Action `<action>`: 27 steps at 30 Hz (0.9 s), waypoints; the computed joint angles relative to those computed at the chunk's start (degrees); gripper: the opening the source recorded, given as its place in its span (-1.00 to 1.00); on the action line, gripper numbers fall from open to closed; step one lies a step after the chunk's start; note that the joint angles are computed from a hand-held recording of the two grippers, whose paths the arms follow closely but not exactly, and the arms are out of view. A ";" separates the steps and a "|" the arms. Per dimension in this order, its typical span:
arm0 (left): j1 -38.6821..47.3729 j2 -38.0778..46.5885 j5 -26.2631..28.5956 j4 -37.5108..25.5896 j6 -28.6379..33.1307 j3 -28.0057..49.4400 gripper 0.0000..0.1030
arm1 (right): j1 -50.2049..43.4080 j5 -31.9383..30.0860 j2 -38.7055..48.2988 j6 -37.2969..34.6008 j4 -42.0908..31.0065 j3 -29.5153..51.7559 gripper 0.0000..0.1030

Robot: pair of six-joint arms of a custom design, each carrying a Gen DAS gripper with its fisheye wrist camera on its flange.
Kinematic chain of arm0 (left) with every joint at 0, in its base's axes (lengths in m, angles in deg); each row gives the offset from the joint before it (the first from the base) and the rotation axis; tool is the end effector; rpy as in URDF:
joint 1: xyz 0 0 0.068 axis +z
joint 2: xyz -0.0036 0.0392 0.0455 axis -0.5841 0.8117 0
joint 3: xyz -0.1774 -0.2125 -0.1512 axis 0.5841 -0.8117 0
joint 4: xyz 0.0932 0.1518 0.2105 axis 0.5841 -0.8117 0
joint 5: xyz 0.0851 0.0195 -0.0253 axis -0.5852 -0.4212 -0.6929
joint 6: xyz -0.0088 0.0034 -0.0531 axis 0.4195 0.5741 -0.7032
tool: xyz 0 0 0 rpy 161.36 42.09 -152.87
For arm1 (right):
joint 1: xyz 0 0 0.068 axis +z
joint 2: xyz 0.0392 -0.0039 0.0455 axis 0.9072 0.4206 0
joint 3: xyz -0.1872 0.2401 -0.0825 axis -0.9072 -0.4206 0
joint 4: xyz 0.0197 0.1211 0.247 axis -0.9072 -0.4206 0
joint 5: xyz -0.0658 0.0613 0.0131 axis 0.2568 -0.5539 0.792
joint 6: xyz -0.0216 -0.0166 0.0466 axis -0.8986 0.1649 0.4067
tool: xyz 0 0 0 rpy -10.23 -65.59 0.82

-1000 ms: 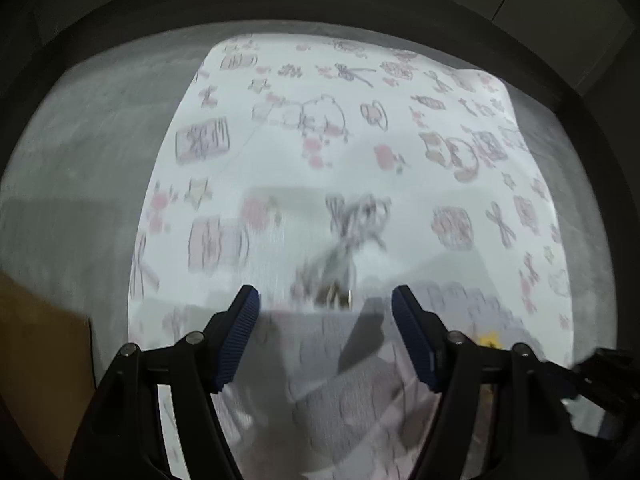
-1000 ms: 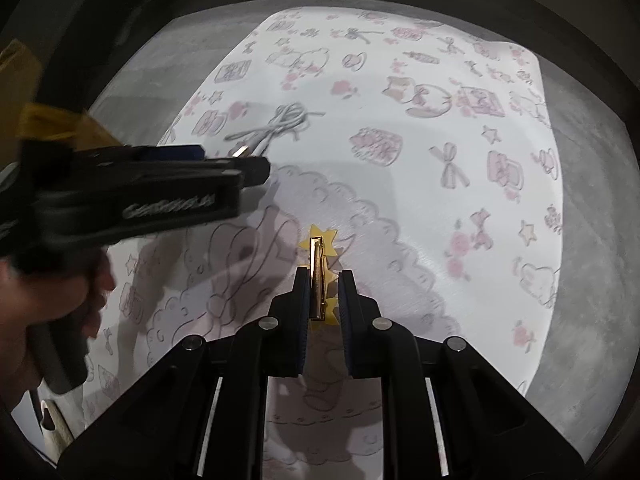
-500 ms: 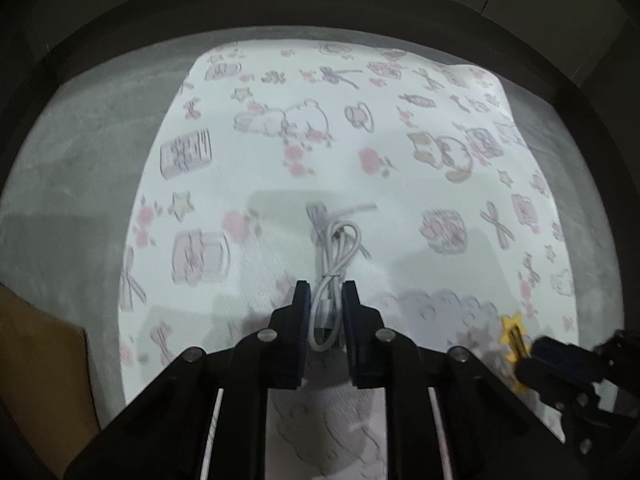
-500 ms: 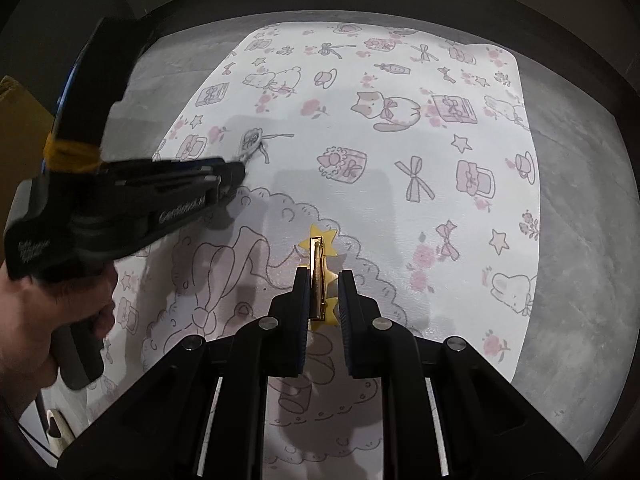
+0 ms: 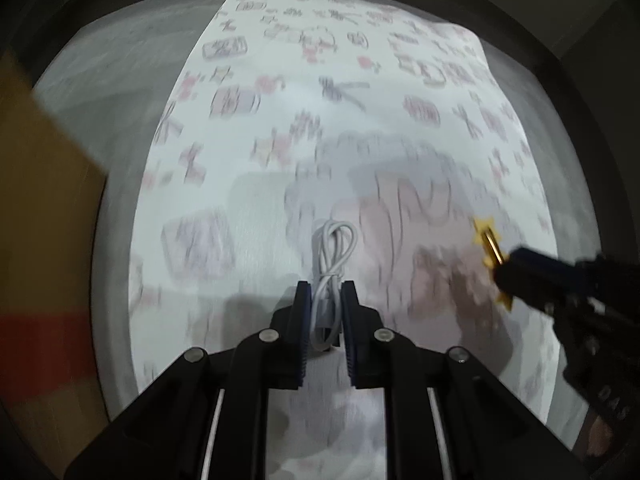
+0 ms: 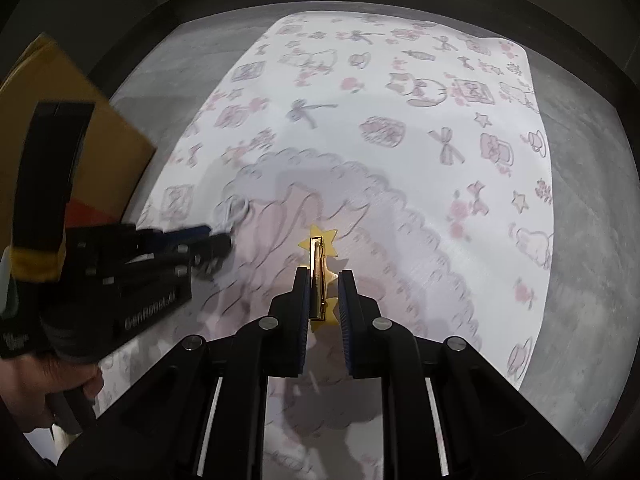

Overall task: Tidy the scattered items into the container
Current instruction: 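Lift the cable and hair clip and carry both over the box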

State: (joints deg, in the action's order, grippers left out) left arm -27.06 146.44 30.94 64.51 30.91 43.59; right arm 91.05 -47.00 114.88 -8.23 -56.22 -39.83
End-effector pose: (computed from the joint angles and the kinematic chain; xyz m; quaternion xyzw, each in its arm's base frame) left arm 0.3366 0.0401 0.0734 0.2524 0.9535 -0.1265 0.1056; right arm 0.2767 0.1336 0.1353 0.0051 0.9825 0.0723 0.1717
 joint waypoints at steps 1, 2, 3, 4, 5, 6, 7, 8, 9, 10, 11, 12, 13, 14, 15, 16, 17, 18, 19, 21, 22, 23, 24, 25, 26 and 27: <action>0.73 -1.20 0.01 0.24 0.90 -1.39 -0.71 | 1.18 0.08 -0.34 1.11 0.02 -0.39 -0.73; 1.64 -2.61 0.19 0.35 1.87 -2.85 -0.71 | 2.37 0.17 -0.66 2.24 0.05 -0.75 -0.73; 2.74 -4.14 0.46 0.32 2.92 -4.29 -0.71 | 3.58 0.26 -0.96 3.39 0.07 -1.09 -0.73; 3.87 -5.60 0.71 0.22 3.88 -5.60 -0.71 | 4.84 0.65 -1.40 4.47 -0.01 -1.51 -0.73; 5.02 -6.97 0.93 0.06 4.74 -6.77 -0.71 | 6.13 1.15 -1.88 5.54 -0.15 -1.95 -0.73; 6.23 -8.34 1.15 -0.19 5.65 -7.89 -0.71 | 7.44 1.65 -2.34 6.63 -0.31 -2.35 -0.73; 7.44 -9.57 1.36 -0.69 6.66 -8.75 -0.71 | 8.91 2.22 -2.93 7.81 -0.64 -2.76 -0.73; 8.66 -10.62 1.52 -1.46 7.76 -9.33 -0.71 | 10.39 2.95 -3.73 8.92 -1.25 -3.21 -0.73; 9.92 -11.67 1.69 -2.28 8.89 -9.86 -0.71 | 11.87 3.75 -4.57 10.01 -1.97 -3.63 -0.73; 11.12 -12.78 1.87 -3.07 10.05 -10.45 -0.71 | 13.42 4.54 -5.50 11.30 -2.74 -4.06 -0.73; 12.44 -14.11 2.09 -3.95 11.63 -11.16 -0.71 | 15.09 5.50 -6.62 12.86 -3.75 -4.50 -0.73; 14.04 -15.57 2.33 -5.07 13.73 -11.87 -0.71 | 16.56 6.30 -7.88 14.37 -4.77 -5.01 -0.73; 15.75 -17.04 2.65 -6.24 15.76 -12.51 -0.71 | 17.96 7.01 -9.16 15.88 -5.80 -5.51 -0.73; 17.58 -18.50 3.06 -7.47 17.72 -13.07 -0.71 | 19.41 7.73 -10.41 17.45 -6.89 -5.94 -0.73; 19.21 -19.61 3.38 -8.72 19.49 -13.43 -0.71 | 20.60 8.38 -11.47 18.70 -7.73 -6.31 -0.73; 20.59 -20.35 3.58 -9.93 21.01 -13.60 -0.71 | 21.69 9.01 -12.45 19.85 -8.50 -6.63 -0.73; 21.78 -21.12 3.79 -10.96 22.32 -13.82 -0.71 | 22.86 9.61 -13.38 21.09 -9.27 -6.90 -0.73; 22.76 -21.94 4.02 -11.81 23.38 -14.11 -0.71 | 24.08 10.20 -14.27 22.38 -10.07 -7.13 -0.73; 23.76 -22.75 4.24 -12.69 24.46 -14.36 -0.71 | 25.33 10.81 -15.13 23.70 -10.90 -7.32 -0.73; 25.48 -24.12 4.64 -14.21 26.28 -14.78 -0.71 | 27.47 11.86 -16.39 26.10 -12.23 -7.49 -0.73; 25.72 -24.43 4.72 -14.46 26.46 -14.90 -0.71 | 28.41 12.38 -17.07 27.28 -12.94 -7.61 -0.73; 25.87 -24.66 4.82 -14.82 26.49 -14.90 -0.71 | 28.88 12.60 -17.44 27.90 -13.36 -7.63 -0.73; 25.92 -24.79 4.94 -15.17 26.31 -14.81 -0.71 | 29.18 12.70 -17.66 28.31 -13.66 -7.63 -0.73; 25.79 -24.92 5.01 -15.47 25.93 -14.67 -0.71 | 29.48 12.79 -17.88 28.71 -13.96 -7.62 -0.73; 25.56 -25.08 5.09 -15.80 25.65 -14.53 -0.71 | 29.45 12.85 -18.10 28.59 -14.34 -7.53 -0.73; 25.30 -25.26 5.29 -16.12 25.52 -14.37 -0.71 | 29.10 12.86 -18.25 28.28 -14.54 -7.40 -0.73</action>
